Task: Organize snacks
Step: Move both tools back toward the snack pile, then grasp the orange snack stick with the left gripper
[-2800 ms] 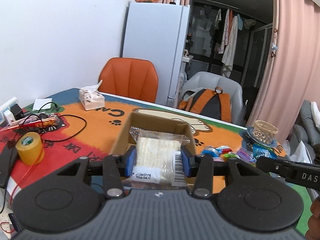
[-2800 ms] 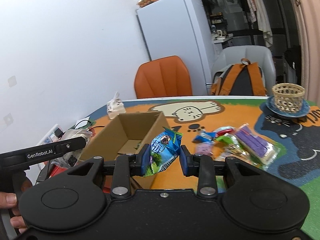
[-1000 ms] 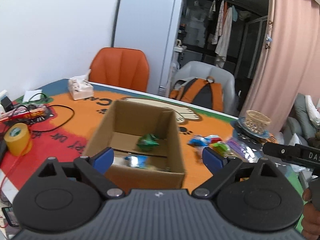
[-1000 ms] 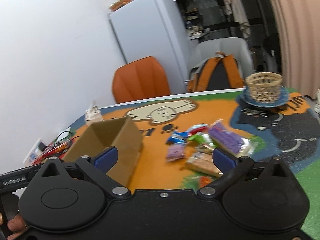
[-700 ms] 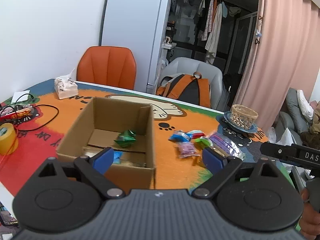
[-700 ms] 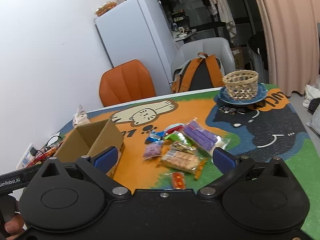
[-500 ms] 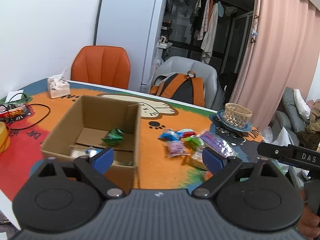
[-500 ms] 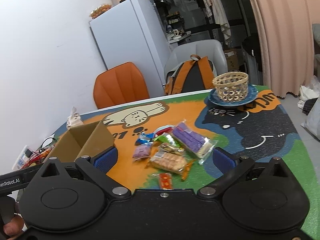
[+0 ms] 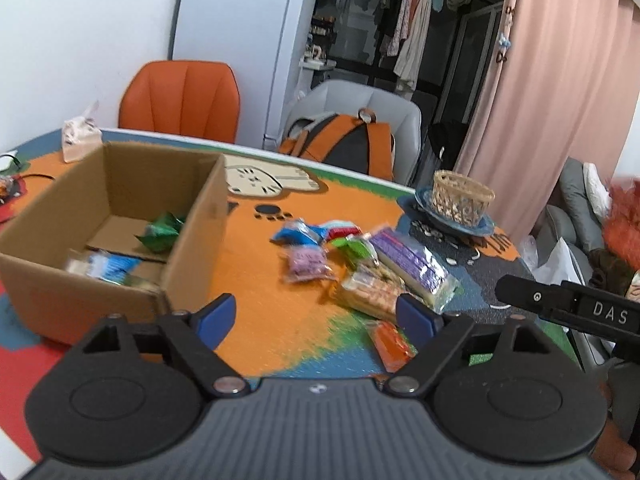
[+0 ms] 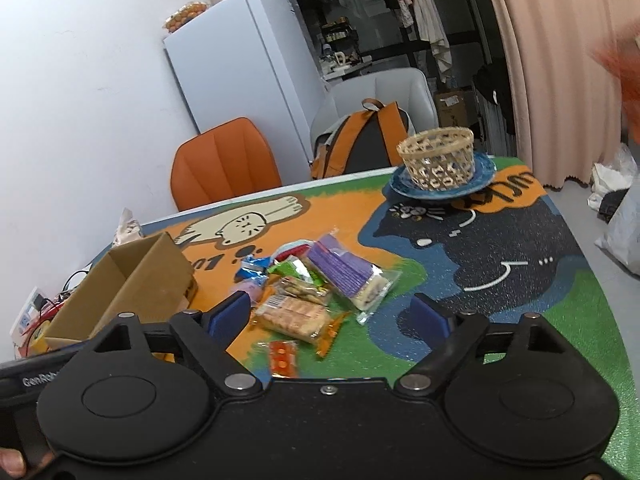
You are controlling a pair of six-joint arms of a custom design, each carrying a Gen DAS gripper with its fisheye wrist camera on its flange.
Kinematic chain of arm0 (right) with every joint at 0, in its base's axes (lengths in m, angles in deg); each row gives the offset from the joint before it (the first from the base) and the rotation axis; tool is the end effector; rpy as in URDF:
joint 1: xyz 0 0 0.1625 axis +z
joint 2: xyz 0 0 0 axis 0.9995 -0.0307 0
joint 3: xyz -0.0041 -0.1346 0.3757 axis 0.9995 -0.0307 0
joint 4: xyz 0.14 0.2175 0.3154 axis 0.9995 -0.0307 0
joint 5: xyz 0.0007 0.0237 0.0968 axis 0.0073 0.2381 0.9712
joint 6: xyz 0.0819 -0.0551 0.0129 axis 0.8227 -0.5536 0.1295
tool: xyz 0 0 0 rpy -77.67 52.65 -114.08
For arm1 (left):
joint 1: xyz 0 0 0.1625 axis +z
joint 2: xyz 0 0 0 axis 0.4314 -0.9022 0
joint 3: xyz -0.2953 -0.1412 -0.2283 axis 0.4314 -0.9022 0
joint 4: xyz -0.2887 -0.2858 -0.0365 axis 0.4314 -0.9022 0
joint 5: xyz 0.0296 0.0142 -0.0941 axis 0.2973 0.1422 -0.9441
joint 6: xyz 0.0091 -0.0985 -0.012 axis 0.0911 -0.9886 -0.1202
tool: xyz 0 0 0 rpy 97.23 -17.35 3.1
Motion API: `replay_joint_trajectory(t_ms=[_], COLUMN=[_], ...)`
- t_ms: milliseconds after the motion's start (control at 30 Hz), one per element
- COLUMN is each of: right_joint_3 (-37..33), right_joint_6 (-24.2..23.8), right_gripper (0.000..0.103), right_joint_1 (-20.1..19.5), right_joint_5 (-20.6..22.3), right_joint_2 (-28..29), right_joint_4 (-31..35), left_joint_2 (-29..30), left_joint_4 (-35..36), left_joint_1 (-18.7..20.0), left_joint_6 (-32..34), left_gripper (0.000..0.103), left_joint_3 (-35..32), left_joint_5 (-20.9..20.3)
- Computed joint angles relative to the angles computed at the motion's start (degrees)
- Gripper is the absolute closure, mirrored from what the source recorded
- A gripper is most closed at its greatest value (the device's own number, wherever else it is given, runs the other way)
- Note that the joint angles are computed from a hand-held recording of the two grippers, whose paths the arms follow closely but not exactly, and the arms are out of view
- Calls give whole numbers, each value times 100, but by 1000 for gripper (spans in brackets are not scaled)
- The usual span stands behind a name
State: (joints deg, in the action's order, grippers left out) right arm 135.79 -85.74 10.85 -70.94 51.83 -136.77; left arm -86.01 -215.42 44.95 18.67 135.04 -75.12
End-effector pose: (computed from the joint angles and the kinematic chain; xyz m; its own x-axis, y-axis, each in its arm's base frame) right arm 0.2176 -0.6677 -0.0319 -0.8905 -0.1783 0.4186 -0.4404 0.5690 -0.6945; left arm -0.0178 -0.6261 0.1996 -0.8235 -0.0301 -0.5666 0.4604 0.5481 -0.6983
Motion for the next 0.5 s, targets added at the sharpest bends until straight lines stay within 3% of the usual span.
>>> replay_joint_trajectory(t_ms=[500], right_joint_3=[-95], right_joint_6=[240], right_gripper=[23], right_joint_1=[-425], right_joint_5=[55], right_joint_2=[-22], right_joint_4=[324], left_joint_2=[901], left_joint_4=[827], left_joint_1=[109], left_joint_6=[-378], left_gripper=[38], left_joint_3=[-898], left_joint_5=[-40])
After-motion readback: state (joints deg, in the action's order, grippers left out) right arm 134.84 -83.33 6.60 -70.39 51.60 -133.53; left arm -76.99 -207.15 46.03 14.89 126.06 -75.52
